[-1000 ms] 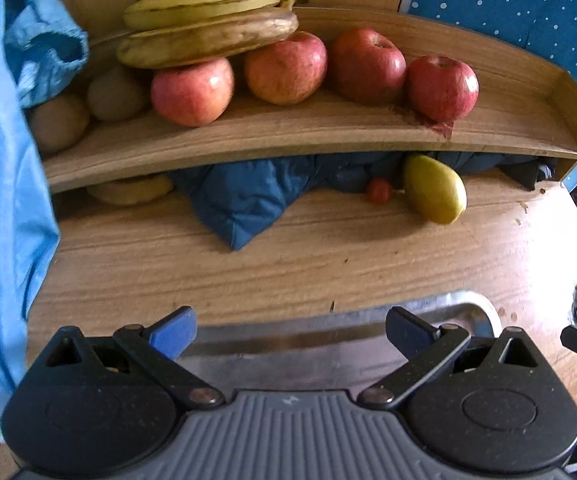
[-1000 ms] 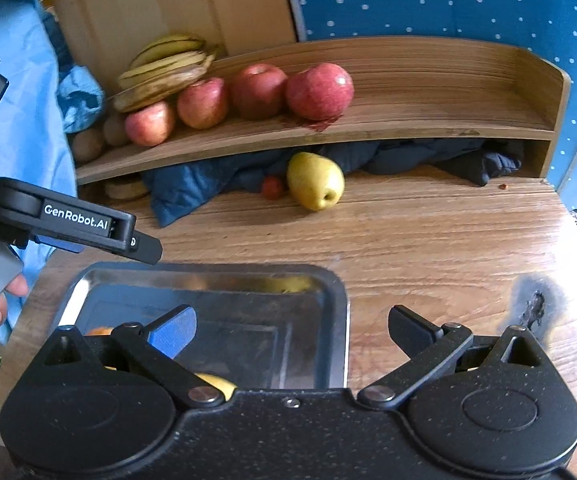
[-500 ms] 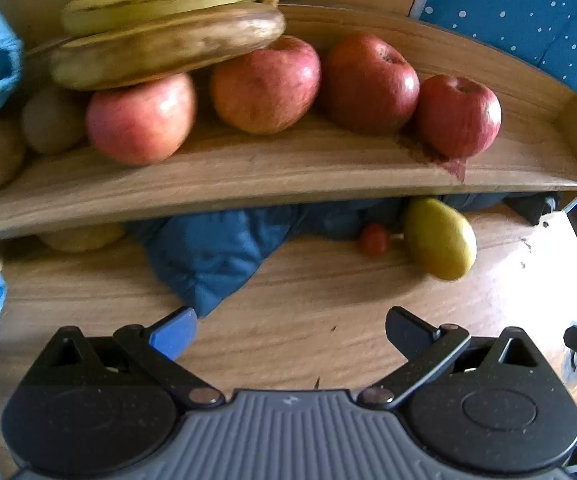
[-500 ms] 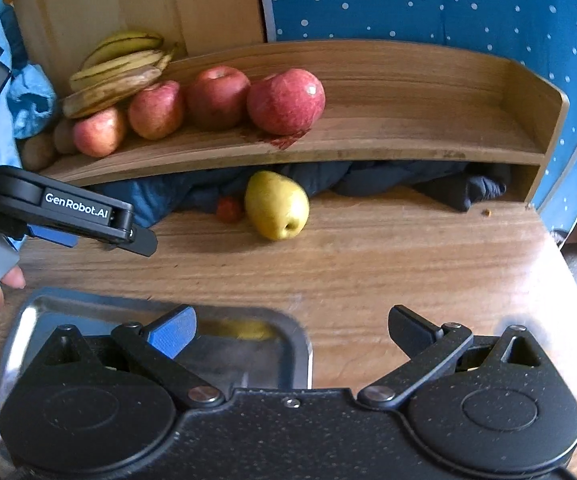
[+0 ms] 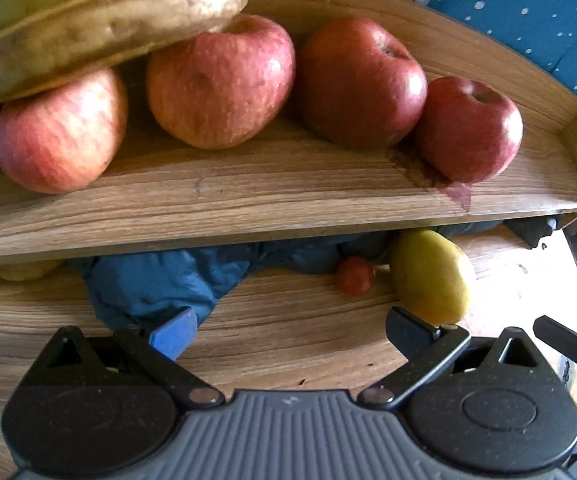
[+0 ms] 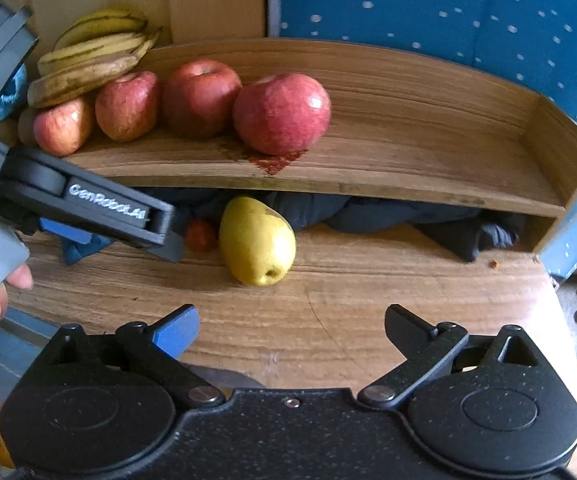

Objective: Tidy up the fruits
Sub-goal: 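Close the left gripper on a red cherry tomato while the right gripper closes on a yellow pear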

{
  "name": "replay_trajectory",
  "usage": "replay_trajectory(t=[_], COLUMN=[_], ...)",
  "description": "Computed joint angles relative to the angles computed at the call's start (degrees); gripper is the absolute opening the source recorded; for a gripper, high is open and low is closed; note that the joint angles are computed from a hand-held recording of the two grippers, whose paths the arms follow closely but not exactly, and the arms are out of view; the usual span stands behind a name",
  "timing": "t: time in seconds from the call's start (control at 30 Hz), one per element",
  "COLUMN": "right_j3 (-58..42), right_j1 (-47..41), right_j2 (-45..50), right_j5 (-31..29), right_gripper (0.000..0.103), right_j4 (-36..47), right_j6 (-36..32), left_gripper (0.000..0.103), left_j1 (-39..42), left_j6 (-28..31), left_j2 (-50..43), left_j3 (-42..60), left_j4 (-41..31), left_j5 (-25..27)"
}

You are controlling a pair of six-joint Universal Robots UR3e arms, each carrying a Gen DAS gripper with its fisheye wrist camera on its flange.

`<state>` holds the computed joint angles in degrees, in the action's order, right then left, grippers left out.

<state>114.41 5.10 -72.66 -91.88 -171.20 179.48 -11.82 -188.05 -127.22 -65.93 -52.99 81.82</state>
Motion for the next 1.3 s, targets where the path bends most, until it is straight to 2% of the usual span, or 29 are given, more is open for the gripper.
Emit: replay_trajectory(t=[0.33, 0.43, 0.63, 0.8, 0.87, 1.0, 1.2, 1.3], right_j3=[-8.09, -9.91, -12.27, -13.53, -13.75, -13.89, -15.28, -15.82], right_j1=[2.25, 2.55, 2.69, 3.22, 3.34, 3.64, 3.83, 3.88], right_j2=[7.81, 9.44, 11.35, 12.49, 12.69, 12.85, 13.30, 13.60], right_j5=[-2.50, -2.99, -2.69, -2.74, -2.70, -2.72, -2.55, -2.34], right_gripper=[0.085, 0.078, 0.074, 0.070, 0.069, 0.066, 0.062, 0.061], right_j4=[0.98, 1.25, 1.54, 1.70, 1.74, 1.56, 2.10, 2.11], right_j6=[-2.30, -2.68, -4.23, -4.70, -4.73, -5.12, -6.15, -6.65], left_gripper=[0.102, 0.096, 0.088, 0.080, 0.077, 0.062, 0.047, 0.044], left_j1=[1.84, 2.15, 2.07, 1.27, 0.14, -0.28, -0.17, -0.15], left_j6=[-1.33, -1.62, -3.09, -4.08, -5.20, -5.68, -5.42, -5.22], left_j2=[-0.77, -1.60, -2.59, -3.81, -7.07, -9.09, -10.27, -10.92], left_j3=[-1.78, -1.45, 0.27, 3.44, 8.06, 11.22, 13.30, 14.25], left_j4=[2.70, 3.57, 3.51, 1.78, 0.89, -0.08, -1.29, -1.65], left_j5=[-4.18, -5.39, -6.49, -6.79, -6.46, -7.20, -8.65, -8.90])
